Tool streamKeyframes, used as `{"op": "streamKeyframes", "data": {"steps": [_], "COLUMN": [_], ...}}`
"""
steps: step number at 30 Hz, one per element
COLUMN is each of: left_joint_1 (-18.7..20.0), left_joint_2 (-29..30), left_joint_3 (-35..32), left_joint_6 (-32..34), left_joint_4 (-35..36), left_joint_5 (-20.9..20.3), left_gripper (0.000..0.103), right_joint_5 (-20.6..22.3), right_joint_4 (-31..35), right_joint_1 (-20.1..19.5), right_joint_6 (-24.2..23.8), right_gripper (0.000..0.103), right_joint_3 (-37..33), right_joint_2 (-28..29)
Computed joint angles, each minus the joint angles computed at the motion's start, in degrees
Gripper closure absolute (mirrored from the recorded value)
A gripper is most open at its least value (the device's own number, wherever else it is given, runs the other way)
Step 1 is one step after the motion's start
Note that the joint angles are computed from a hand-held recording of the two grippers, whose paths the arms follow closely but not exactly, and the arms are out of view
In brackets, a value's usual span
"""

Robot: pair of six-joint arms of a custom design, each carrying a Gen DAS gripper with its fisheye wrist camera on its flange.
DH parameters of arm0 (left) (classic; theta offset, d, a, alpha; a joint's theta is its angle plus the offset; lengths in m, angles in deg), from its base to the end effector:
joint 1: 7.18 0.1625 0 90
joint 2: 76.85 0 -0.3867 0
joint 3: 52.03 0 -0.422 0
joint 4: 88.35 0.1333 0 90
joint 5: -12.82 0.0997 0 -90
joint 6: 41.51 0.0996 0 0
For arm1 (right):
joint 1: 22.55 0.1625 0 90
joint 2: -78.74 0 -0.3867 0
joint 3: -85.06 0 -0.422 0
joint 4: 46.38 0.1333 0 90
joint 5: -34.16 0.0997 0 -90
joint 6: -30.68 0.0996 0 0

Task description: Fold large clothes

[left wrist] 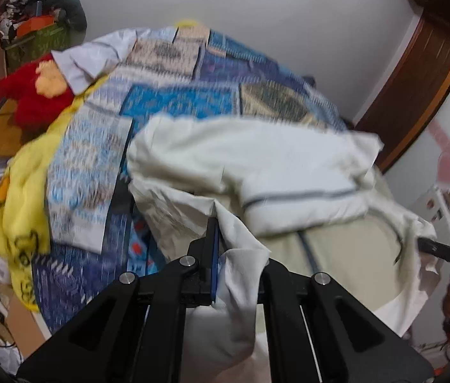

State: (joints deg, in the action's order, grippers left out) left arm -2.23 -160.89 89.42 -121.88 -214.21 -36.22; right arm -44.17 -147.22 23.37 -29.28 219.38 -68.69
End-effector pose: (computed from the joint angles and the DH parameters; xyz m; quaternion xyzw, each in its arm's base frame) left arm -0.3142 -0.2265 0.0850 0.1029 0.9168 -0.3187 0.2173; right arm -0.0399 -0.2618 0.4177 0.1553 -0.9609 0.2054 0.1015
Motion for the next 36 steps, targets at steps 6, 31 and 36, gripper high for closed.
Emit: {"op": "streamKeyframes", "data": {"steps": [6,31,36], "left_joint_1": [7.2,37.52,28.93], "left_joint_2": [-2.03,19.4,12.98], "left_joint_3": [-3.31,-24.21,-24.78], "left_joint_6": [6.32,17.32,9.77], "left_joint_4": [-5.04,3.76,18.53], "left_joint_5": [8.58,11.17,21.32], "left_gripper": [0.101,0.079,0.037], "right_joint_5": [1.3,-26.16,-22.85], "right_joint_4": [-19.81,-54.7,-50.29], "right_joint_1": [14.48,25.49,28.03], "right_joint_6": [10.72,23.59,16.31], "right_gripper": [0.097,0.097,0.097], "right_joint_3": [-4.42,-32.58,-28.33], "right_joint_2": [14.24,59.75,53.17]}}
